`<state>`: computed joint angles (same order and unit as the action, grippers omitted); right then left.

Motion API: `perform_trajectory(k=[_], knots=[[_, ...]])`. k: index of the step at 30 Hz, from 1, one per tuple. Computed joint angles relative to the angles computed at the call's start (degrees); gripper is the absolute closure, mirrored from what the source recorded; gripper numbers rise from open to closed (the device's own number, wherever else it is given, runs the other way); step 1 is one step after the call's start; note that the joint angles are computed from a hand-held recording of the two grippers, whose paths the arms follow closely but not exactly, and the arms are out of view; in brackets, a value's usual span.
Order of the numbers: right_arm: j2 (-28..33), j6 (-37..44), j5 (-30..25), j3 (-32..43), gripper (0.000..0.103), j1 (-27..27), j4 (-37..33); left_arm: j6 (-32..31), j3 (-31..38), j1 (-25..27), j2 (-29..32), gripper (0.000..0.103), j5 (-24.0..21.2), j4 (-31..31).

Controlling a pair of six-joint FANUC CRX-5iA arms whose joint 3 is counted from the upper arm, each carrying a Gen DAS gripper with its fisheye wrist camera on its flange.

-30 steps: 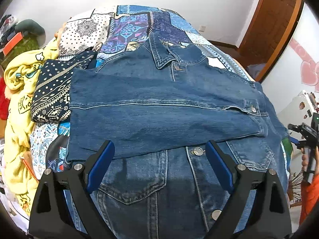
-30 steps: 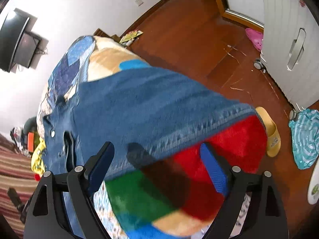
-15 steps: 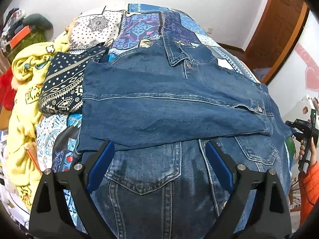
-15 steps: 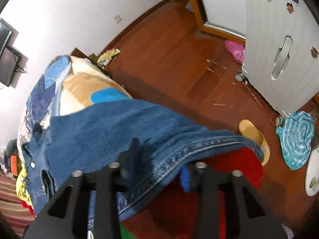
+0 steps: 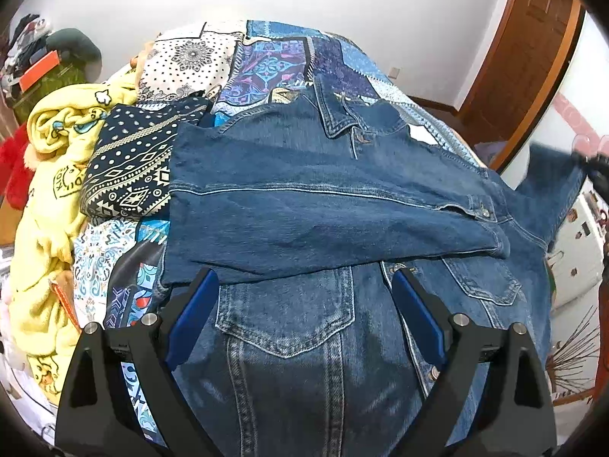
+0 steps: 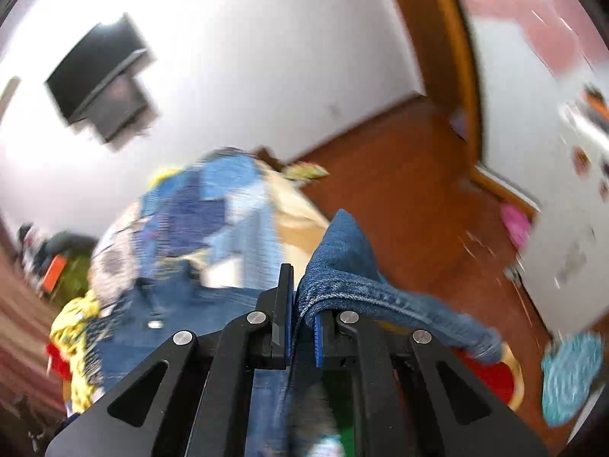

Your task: Fold large clothes

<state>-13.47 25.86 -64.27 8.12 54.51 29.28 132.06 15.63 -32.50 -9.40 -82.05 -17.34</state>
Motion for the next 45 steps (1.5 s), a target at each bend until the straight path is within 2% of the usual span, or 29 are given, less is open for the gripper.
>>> perform_trajectory(k=[5,9,12,17,19,23,25,28,29,31,32,37,41,45], knots=[[5.22,5.81,3.36,7.07,0.096,5.51,-2.14,1.08,-1.39,0.29,-2.03,0.01,0.63,0.0],[8.88,10.24,4.7,9.8,0.096,8.35,-7.56,1.4,-1.93,0.04,-3.46,0.01,0.25,-1.02],[12.67,14.95,1.88,12.71,0.096,9.89,-13.21,1.99,-2.75,0.34,-4.54,0.01,0.31,-0.94],[17.47,21.12,-4.59,16.47,0.095,9.51,-23.3,2.23,-3.48,0.47,-5.07,0.01,-0.16,-0.62],[18.89,22.5,-7.15,17.56,0.093,10.16,-24.73,1.98,-3.02,0.19,-4.61,0.011,-0.74,-0.9],[18.29,25.58,-10.52,16.9,0.091,10.51,-26.38,1.23,-0.96,-0.76,-2.87,0.01,-1.12,-1.24],[17.66,26.84,-12.08,17.28,0.085,9.5,-29.13,0.6,0.79,-1.37,-1.43,0.01,-1.32,-1.47],[15.39,28.21,-11.27,15.78,0.076,7.91,-33.1,-1.5,4.65,-2.42,1.75,0.01,-1.45,-1.62],[13.85,28.13,-9.9,13.9,0.075,7.94,-32.46,-2.36,6.06,-2.71,2.93,0.01,-1.46,-1.64],[11.58,25.86,-9.01,10.84,0.063,8.73,-28.72,-4.3,9.42,-3.36,5.79,0.01,-1.47,-1.52],[10.61,24.86,-8.88,9.55,0.062,8.96,-27.16,-5.46,11.5,-3.72,7.59,0.01,-1.42,-1.33],[4.84,20.58,-7.37,2.88,0.061,8.41,-21.3,-11.49,20.9,-4.76,16.09,0.01,-1.17,0.99],[2.3,15.96,-8.44,-1.61,0.061,9.1,-13.04,-17.94,29.49,-5.35,24.4,0.01,-2.84,4.06],[1.01,15.51,-8.06,-3.36,0.06,6.73,-13.63,-24.71,38.35,-5.75,33.13,0.011,-6.55,6.93]])
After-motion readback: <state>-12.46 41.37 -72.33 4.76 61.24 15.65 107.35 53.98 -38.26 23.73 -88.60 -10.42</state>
